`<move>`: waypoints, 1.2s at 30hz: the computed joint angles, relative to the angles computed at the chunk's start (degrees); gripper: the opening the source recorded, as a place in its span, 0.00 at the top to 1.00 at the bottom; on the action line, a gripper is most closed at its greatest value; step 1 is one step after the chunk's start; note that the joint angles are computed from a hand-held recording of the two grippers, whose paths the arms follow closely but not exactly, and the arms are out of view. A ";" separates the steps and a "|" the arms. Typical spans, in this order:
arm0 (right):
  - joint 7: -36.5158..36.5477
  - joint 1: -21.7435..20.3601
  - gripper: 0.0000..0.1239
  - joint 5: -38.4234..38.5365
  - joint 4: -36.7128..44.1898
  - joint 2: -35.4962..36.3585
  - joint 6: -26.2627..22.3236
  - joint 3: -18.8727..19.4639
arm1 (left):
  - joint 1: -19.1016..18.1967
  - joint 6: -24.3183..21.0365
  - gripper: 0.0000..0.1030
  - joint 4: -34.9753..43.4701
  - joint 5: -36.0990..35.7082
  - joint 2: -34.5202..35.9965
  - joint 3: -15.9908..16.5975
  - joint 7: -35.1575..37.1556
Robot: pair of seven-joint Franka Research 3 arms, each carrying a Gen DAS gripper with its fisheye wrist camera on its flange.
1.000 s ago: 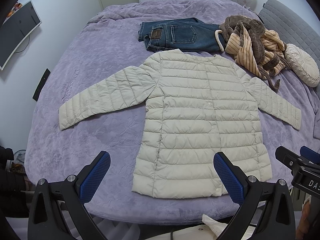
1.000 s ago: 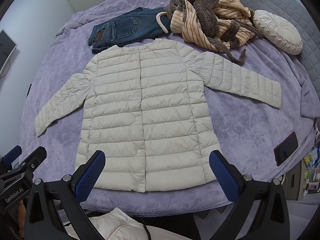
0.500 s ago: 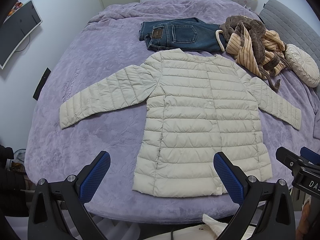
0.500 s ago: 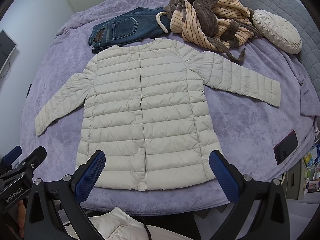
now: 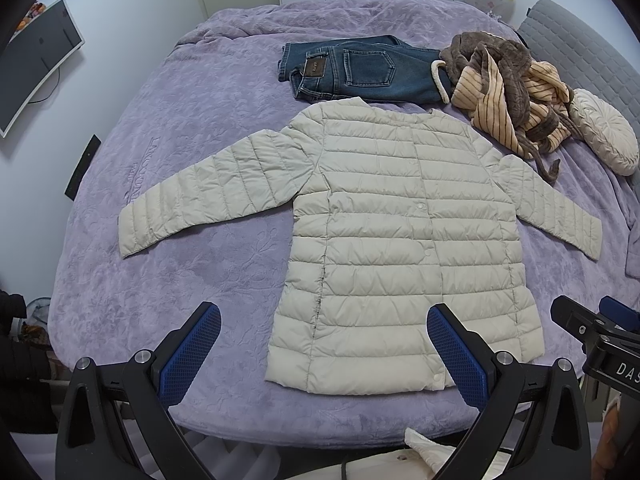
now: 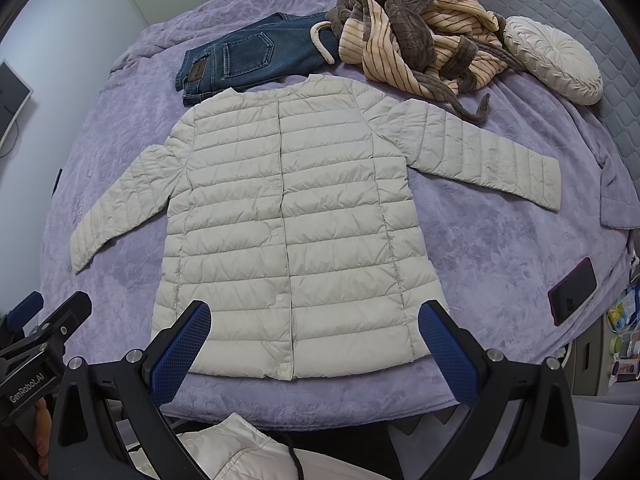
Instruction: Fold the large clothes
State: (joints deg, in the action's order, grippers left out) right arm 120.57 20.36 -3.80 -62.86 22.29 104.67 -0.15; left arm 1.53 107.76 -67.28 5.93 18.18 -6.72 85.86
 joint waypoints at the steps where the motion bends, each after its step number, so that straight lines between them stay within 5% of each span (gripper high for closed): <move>1: -0.01 0.01 0.17 -0.01 0.03 0.05 0.02 0.00 | 0.02 -0.01 0.00 0.02 -0.02 0.02 0.00 0.02; 36: 0.04 0.10 0.17 0.23 1.77 1.15 -0.88 -0.13 | 0.15 0.11 0.00 -0.25 -0.26 -0.13 -0.03 0.14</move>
State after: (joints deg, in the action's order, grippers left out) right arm 120.61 20.46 -3.58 -61.09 23.45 103.79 -0.28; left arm 1.67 107.88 -67.53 5.67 18.05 -6.75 86.00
